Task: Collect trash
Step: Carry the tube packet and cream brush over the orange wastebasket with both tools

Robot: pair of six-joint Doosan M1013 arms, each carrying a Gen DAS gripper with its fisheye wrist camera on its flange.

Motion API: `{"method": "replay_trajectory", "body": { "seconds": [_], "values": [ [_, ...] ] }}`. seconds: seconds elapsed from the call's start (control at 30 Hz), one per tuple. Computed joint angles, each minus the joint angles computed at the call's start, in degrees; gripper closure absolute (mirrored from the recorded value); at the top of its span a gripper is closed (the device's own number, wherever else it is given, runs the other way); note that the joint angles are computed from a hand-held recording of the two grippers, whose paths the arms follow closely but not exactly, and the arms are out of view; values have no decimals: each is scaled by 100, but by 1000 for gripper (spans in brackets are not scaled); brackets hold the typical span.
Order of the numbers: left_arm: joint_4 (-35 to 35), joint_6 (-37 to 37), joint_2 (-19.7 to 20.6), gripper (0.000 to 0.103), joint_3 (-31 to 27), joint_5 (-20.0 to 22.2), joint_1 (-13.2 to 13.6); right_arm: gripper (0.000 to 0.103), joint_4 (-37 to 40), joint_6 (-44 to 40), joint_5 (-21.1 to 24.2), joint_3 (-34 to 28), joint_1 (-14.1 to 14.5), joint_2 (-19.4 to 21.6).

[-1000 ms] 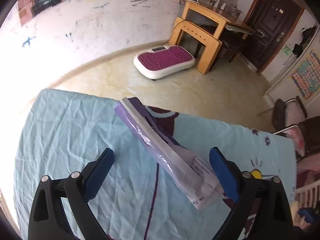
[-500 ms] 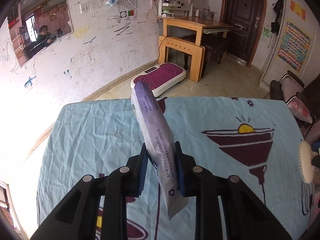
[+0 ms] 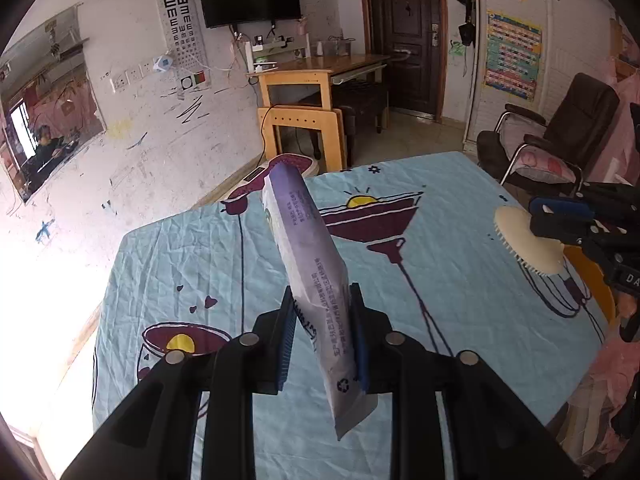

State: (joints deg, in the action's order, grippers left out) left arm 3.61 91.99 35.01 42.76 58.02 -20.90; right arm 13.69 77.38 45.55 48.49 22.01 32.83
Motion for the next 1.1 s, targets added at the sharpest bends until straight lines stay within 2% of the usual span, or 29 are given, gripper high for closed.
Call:
{"method": "replay_trajectory", "body": {
  "seconds": [0.17,0.33,0.53,0.63,0.73,0.97,1.1],
  "values": [
    [-381,420,-228,81,284,-214,-135,84,-544,639,-506,782,-32,-523],
    [-945,1127,-226,81,220,-292,-420,84,-1758,2006,-884,1686,-116,-1168],
    [-1653,1856,-142,81,27,-256,-756,84,-3195,3653,-703,2558,-265,-1783],
    [-1952,2119,-47,81,-131,-108,-897,84,-3586,4153,-527,2881,-361,-1978],
    [-2132,2321,84,81,-302,67,-1050,84,-3829,4592,-376,3169,-490,-2089],
    [-2297,2468,674,81,-1140,796,-1326,84,-3547,5188,-542,3623,-826,-1994],
    [-2228,2293,1230,81,-1994,1378,-1457,83,-3304,5243,-560,3692,-956,-1821]
  ]
}}
